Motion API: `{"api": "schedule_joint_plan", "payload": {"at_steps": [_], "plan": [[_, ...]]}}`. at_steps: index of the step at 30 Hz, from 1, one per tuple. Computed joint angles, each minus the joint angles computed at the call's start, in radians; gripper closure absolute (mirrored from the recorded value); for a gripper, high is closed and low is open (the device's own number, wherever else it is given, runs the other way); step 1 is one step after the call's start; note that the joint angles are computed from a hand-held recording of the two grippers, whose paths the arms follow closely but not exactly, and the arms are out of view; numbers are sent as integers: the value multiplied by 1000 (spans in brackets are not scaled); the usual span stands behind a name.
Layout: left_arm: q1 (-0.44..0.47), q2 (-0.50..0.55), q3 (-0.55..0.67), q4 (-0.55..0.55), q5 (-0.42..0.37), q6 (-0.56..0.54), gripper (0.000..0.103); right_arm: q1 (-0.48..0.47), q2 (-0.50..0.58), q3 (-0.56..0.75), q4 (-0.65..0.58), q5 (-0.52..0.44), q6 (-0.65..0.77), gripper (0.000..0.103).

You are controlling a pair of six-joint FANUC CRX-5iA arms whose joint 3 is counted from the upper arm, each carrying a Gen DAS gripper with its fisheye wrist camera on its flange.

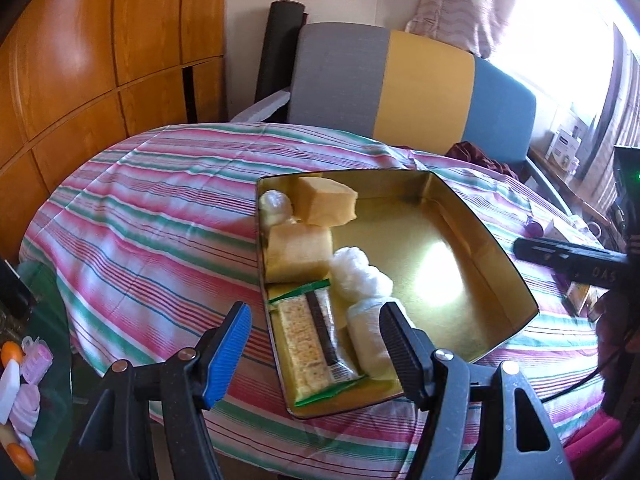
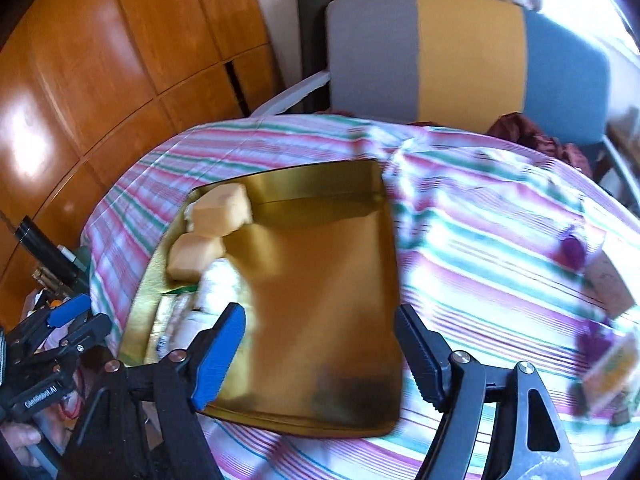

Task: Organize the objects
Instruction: 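Move both tools back toward the remaining items on the cloth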

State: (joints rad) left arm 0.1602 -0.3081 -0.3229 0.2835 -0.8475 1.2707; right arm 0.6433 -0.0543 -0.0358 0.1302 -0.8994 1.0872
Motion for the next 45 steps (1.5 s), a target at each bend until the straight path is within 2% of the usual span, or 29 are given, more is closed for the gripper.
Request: {"api": "schedule_joint_plan", "payload": {"at_steps": [9,16,18,22,28,34,45], "plan": [[-68,30,32,-25,-5,-3,35,-151,-108,-106,107,-32,-93,18],[-151,69,80,-53,-8,-5,35,-325,-184,-241,248,-13,-359,16],[-180,85,101,-65,-9,-1,36,-374,-203,-277,255,2,-433,16],[-232,116,139,-86,-6,3,35,-471,-214,-281,172,10,-535,15],[-313,182,207,-99,-17,4,35,-504,-230,-285,125,44,-549,14],[-373,246,262,-60,-33,-27,37,-523,-246,-293,96,61,-563,12],[-455,390,382,22,-121,-39,41,-583,-285,-325,57,106,-654,12]]}}
